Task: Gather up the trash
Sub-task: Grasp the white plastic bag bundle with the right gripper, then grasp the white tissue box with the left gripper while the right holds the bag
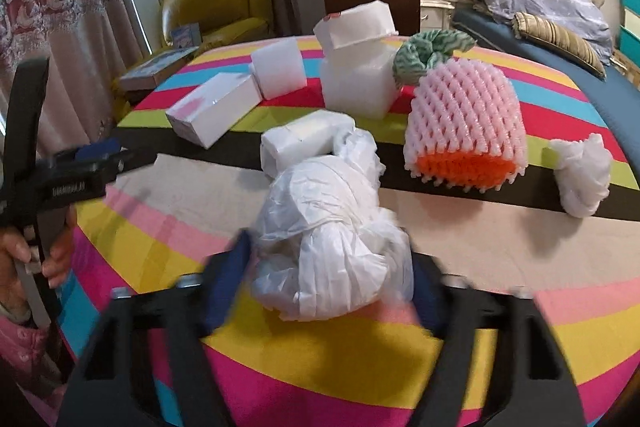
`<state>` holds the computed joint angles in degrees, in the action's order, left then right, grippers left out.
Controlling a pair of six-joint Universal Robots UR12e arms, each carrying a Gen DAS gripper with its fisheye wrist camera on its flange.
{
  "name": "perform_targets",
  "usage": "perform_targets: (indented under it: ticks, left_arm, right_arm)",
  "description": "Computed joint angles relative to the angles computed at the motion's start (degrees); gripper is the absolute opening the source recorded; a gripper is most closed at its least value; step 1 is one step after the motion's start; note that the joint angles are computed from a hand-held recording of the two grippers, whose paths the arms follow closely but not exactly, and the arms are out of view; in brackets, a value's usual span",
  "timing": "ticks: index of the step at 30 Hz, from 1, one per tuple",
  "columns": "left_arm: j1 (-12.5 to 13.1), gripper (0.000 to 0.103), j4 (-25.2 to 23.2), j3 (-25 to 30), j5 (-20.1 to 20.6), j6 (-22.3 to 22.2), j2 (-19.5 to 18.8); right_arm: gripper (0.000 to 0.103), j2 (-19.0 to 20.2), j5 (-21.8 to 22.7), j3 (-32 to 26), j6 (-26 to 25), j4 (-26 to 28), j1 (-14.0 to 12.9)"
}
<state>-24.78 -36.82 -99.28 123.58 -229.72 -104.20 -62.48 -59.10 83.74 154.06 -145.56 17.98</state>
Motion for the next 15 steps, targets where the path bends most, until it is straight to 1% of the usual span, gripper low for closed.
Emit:
perform_targets:
  ticks: [2,8,11,12,13,14,15]
  left_arm:
    - [0.9,0.098,-0.4,1.1,-1.0,0.9,-0.7]
    - [3.0,0.098,-1.8,4.1,-3.9,3.1,-3.1]
    - [3.6,0.098,-4.8,6.8,-2.9,5.2,-5.2]
    - [3.7,0.097,-5.9,7.5,-2.2,5.5,-5.8]
    - [3.7,0.085,-6.7,8.0,-1.8,5.7,-6.1]
    - [3.9,0.075,-6.8,8.2,-2.3,6.0,-6.3]
    - [4.1,0.069,-4.6,7.8,-3.3,6.5,-6.2]
  right_arm:
    - [0.041,0.0,0.0,0.2,-0.1,-1.2,-0.1]
    - [0.040,0.3,0.9,-0.2,0.5,-0.6,-0.3]
    - [0.040,0.4,1.2,-0.4,0.9,-0.2,-0.4]
    - [0.040,0.5,1.5,-0.6,1.1,0.3,-0.4]
    - [0.040,0.5,1.6,-0.6,1.2,0.3,-0.5]
    - [0.040,0.5,1.6,-0.6,1.4,0.2,-0.5]
    - [0.040,0.5,1.6,-0.6,1.5,0.1,-0.5]
